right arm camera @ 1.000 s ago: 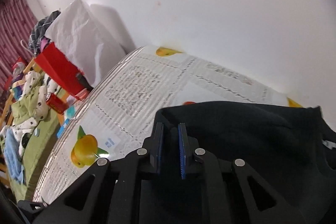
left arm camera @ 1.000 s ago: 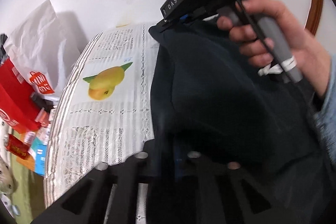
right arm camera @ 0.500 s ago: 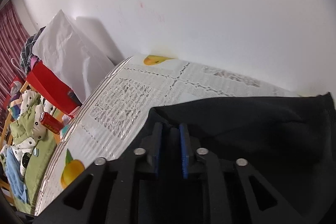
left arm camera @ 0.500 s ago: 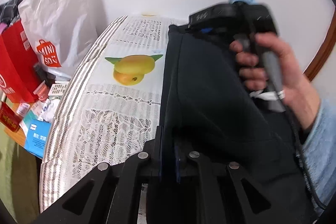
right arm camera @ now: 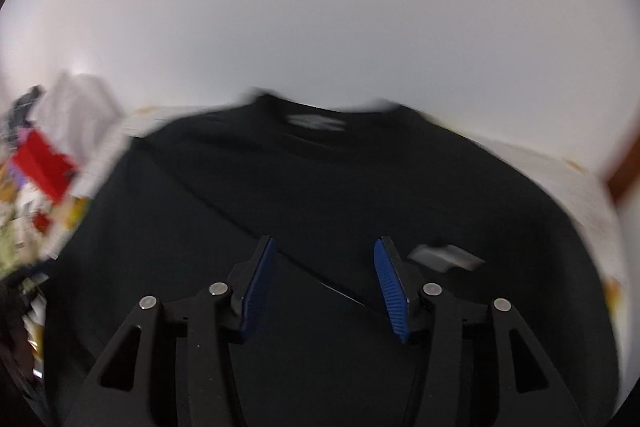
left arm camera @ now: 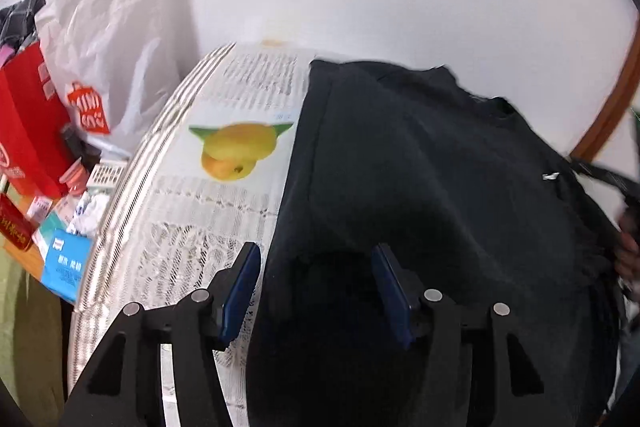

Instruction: Fold small clothes

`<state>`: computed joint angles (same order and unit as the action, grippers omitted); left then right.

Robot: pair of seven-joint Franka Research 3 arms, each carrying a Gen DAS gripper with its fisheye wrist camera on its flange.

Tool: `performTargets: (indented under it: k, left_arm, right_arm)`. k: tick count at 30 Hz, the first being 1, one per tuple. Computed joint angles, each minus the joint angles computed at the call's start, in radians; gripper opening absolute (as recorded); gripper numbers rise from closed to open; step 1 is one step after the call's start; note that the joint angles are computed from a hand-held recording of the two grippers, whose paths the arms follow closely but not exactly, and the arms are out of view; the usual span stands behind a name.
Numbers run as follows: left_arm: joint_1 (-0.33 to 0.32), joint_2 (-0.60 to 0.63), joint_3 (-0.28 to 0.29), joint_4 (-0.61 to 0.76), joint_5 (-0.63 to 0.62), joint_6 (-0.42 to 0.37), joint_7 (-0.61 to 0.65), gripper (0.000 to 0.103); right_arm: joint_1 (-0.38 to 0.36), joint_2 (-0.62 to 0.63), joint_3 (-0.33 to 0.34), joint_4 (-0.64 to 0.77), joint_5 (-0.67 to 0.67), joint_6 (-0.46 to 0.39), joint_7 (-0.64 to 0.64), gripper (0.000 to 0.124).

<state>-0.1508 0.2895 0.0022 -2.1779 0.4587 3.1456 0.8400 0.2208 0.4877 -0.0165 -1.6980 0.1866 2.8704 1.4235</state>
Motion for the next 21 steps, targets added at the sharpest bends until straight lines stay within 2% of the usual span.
performTargets:
  k: [2,4,5,9,11,12,14,15,16,17,19,21]
  left_arm:
    - [-0.031,0.012,0.024,0.020,0.011,-0.057,-0.021,0.055]
    - [-0.114,0.011,0.113,0.026,0.118,-0.062,-0.113,0.056]
    - [-0.128,0.012,0.124,0.036,0.152,-0.086,-0.137,0.056]
    - [-0.083,0.011,0.082,0.042,0.197,-0.100,-0.176,0.057]
    - [-0.055,0.009,0.056,0.040,0.197,-0.100,-0.178,0.057]
    - [-0.051,0.009,0.052,0.040,0.205,-0.101,-0.184,0.057]
    - [-0.061,0.009,0.064,0.044,0.245,-0.109,-0.211,0.057]
    - [-0.066,0.009,0.068,0.046,0.264,-0.112,-0.227,0.057]
    - [-0.063,0.011,0.065,0.050,0.275,-0.115,-0.235,0.057]
    - [-0.056,0.011,0.058,0.050,0.279,-0.115,-0.240,0.057]
    - [-0.034,0.006,0.036,0.046,0.268,-0.120,-0.232,0.057]
    - [-0.037,0.001,0.037,0.045,0.284,-0.131,-0.243,0.058]
  right_arm:
    - [0.013,-0.060,-0.079,-0.118,-0.042,0.032,0.051,0.062]
    - [-0.019,-0.088,-0.089,-0.181,-0.043,0.020,0.061,0.062]
    - [-0.048,-0.095,-0.071,-0.200,-0.028,0.011,0.044,0.062]
    - [-0.164,-0.100,0.038,-0.250,0.095,0.028,-0.105,0.062]
    - [-0.127,-0.087,0.007,-0.256,0.073,0.047,-0.098,0.060]
    - [-0.123,-0.084,0.008,-0.263,0.074,0.064,-0.106,0.057]
    - [-0.156,-0.089,0.058,-0.274,0.117,0.075,-0.180,0.035]
    - [-0.134,-0.088,0.043,-0.271,0.096,0.078,-0.178,0.030]
    - [-0.145,-0.092,0.060,-0.272,0.103,0.080,-0.220,0.020]
    - [-0.152,-0.096,0.068,-0.275,0.111,0.086,-0.249,0.018]
    - [-0.125,-0.116,0.034,-0.291,0.080,0.119,-0.236,0.018]
    - [-0.206,-0.136,0.118,-0.296,0.179,0.135,-0.335,0.017]
